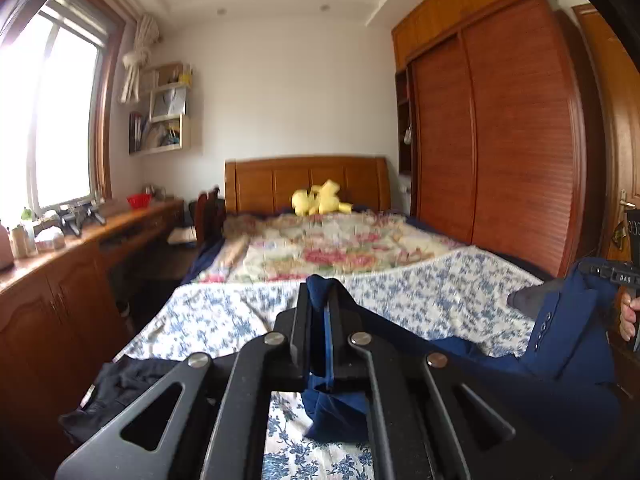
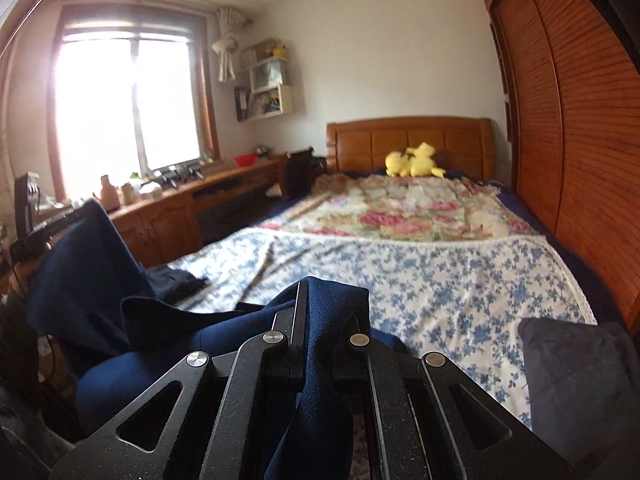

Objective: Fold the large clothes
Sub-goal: 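Lift the hem with both grippers, fold it toward the collar, then open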

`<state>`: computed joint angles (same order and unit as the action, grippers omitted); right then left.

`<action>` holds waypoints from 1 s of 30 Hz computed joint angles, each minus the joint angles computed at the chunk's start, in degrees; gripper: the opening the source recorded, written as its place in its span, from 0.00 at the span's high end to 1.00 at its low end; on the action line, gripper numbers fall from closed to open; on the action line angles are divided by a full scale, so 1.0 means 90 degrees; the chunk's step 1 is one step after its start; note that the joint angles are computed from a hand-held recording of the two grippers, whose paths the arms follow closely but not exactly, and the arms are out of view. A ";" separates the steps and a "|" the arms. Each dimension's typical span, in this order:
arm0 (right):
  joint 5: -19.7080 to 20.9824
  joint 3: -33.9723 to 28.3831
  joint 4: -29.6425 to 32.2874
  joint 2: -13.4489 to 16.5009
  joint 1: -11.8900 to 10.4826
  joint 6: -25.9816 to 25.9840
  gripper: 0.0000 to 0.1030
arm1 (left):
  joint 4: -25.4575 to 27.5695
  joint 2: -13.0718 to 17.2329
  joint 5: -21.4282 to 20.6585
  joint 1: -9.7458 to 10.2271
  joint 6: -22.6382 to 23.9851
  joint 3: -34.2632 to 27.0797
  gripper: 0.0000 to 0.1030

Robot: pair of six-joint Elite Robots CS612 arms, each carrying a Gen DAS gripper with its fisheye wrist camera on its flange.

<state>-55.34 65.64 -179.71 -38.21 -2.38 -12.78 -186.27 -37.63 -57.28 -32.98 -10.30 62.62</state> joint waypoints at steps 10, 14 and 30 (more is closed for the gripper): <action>-0.1161 -0.2581 0.1998 0.1625 0.0263 -0.0143 0.98 | 0.1881 0.1523 -0.0407 0.0371 -0.0619 -0.2513 0.98; -0.1479 -0.3736 0.2575 0.2282 0.0303 0.0121 0.98 | 0.2376 0.2029 -0.0449 0.0451 -0.0636 -0.3430 0.97; -0.3023 -0.3402 0.2525 0.2379 0.0536 -0.0240 0.43 | 0.2711 0.3204 -0.0930 0.0488 -0.0439 -0.5054 0.78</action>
